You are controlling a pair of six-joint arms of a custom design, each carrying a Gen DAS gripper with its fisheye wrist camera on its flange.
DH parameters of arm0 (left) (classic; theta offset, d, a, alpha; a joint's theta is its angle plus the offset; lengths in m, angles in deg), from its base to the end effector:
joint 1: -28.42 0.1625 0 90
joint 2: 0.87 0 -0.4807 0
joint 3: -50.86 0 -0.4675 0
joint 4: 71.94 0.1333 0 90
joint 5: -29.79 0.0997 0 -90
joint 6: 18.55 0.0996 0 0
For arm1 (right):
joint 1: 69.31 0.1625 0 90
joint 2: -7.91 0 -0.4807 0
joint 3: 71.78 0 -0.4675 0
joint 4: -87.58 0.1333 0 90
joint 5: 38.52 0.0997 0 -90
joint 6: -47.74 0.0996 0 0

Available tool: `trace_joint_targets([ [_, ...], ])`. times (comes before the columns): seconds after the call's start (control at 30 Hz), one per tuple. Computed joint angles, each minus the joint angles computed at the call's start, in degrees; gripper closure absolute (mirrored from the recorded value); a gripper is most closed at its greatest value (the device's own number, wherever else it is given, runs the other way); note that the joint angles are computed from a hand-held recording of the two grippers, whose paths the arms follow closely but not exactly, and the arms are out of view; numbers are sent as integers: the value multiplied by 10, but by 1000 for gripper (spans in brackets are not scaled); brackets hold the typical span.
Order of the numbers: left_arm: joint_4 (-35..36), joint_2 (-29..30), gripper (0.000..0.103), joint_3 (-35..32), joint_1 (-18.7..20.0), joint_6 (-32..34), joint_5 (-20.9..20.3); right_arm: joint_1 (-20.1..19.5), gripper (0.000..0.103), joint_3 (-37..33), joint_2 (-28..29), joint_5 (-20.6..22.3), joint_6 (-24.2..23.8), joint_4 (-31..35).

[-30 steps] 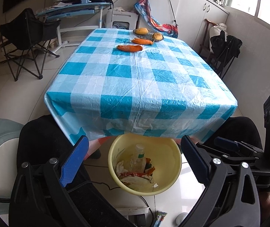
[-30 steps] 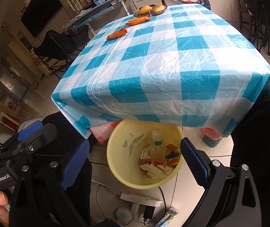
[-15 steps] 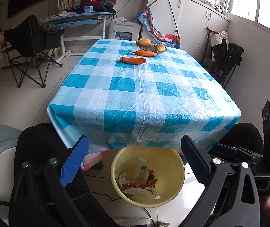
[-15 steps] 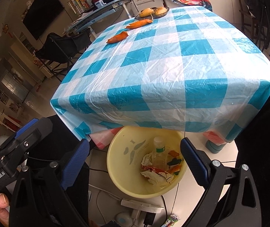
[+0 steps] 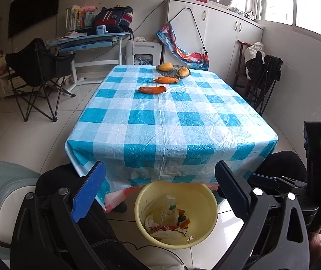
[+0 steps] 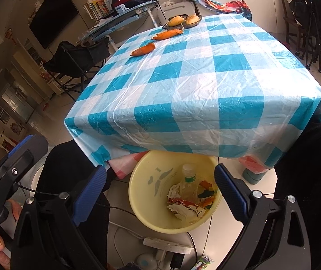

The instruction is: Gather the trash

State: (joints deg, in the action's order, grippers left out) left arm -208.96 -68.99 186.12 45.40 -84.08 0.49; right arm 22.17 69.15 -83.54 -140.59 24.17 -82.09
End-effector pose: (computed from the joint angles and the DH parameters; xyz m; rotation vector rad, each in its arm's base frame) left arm -0.3542 -0.3384 0.0977 0.3779 2.2166 -1.0844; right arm 0.1235 -0.4237 0.2536 0.5216 -2.7110 0.6747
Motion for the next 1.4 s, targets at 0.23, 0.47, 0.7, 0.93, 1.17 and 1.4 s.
trace_joint_targets([
  [0.23, 46, -15, 9, 3, -26, -36, 11, 9, 10, 14, -16, -2, -6, -11],
  [0.47, 85, -28, 9, 6, -46, -69, 18, 16, 10, 25, -28, -1, -16, -24],
  [0.7, 95, -29, 9, 5, -45, -76, 16, 13, 10, 23, -23, -2, -7, -21],
  [0.93, 97, -29, 9, 5, -44, -77, 15, 11, 10, 23, -25, -2, -11, -22],
  [1.17, 115, -35, 9, 5, -40, -91, 14, 12, 10, 25, -27, -1, -11, -23],
  [1.4, 167, -62, 9, 9, -30, -161, 12, 12, 10, 26, -29, -3, -9, -24],
])
